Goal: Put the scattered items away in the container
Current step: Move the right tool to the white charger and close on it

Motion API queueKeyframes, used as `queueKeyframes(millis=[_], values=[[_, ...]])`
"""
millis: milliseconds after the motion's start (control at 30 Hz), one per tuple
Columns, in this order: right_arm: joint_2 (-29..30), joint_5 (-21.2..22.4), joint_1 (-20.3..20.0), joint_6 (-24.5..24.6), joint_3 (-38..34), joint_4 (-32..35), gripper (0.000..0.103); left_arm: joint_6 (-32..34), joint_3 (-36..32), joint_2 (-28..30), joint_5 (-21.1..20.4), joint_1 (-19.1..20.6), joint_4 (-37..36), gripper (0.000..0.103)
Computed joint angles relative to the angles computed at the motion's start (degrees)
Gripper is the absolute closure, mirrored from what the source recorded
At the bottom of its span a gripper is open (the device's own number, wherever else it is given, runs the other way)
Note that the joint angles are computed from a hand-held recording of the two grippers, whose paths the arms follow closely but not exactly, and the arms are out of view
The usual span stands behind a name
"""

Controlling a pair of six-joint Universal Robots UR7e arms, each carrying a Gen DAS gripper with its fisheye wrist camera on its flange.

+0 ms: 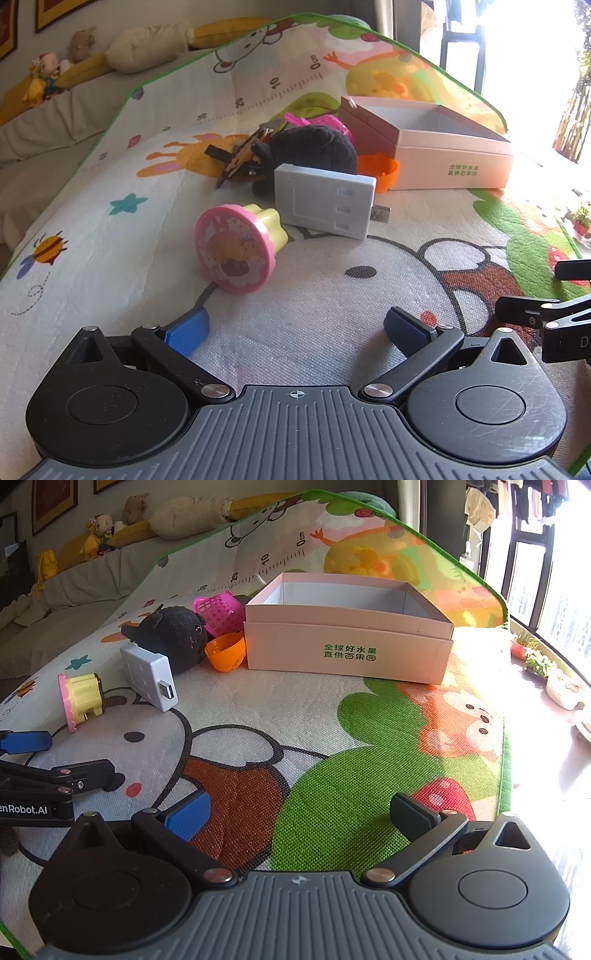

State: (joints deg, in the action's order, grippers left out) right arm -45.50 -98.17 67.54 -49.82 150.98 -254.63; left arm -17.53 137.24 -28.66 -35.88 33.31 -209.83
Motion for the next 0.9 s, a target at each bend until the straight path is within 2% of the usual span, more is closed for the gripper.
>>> queueKeyframes(millis=[167, 233, 500, 567, 600, 667, 700, 767, 867, 900], values=[[0.3, 1.0, -1.5, -0.7, 2.7, -2.5, 0.0, -1.9, 2.9, -3.3, 0.4, -0.4, 2.6, 0.0], [0.7, 1.6, -1.9, -0.7, 2.9, -3.3, 0.0, -1.7, 3.6, -3.6, 1.6, -0.3, 1.0, 0.0], [-1.4, 0.0, -0.6, -0.3, 2.5, 0.7, 0.0, 1.8, 5.3, -4.1, 4.1, -0.1, -9.1, 0.0], [-4.2, 2.1, 0.2, -1.4, 2.3, 6.3, 0.0, 2.5, 5.8, -4.6, 4.3, -0.1, -10.3, 0.0], [-4.2, 4.0, 0.6, -2.4, 2.1, 6.3, 0.0, 2.8, 6.1, -4.7, 4.6, -0.2, -11.3, 0.0], [-1.3, 8.1, 2.3, -6.9, 0.8, 2.2, 0.001, 4.8, 6.5, -4.1, 5.4, -0.4, -15.3, 0.0], [-0.1, 9.5, 3.9, -9.7, -0.6, 1.6, 0.003, 5.8, 6.6, -3.8, 5.7, -0.6, -17.1, 0.0], [0.9, 9.2, 7.4, -12.6, -4.0, 4.3, 0.022, 6.9, 6.8, -3.9, 6.0, -0.7, -19.1, 0.0], [2.3, 6.0, 11.6, -11.8, -9.9, 11.2, 0.025, 6.8, 7.2, -4.9, 4.8, -0.3, -18.9, 0.0], [2.6, 5.4, 12.3, -11.9, -11.4, 13.6, 0.034, 6.8, 7.2, -5.1, 4.5, -0.3, -18.5, 0.0]])
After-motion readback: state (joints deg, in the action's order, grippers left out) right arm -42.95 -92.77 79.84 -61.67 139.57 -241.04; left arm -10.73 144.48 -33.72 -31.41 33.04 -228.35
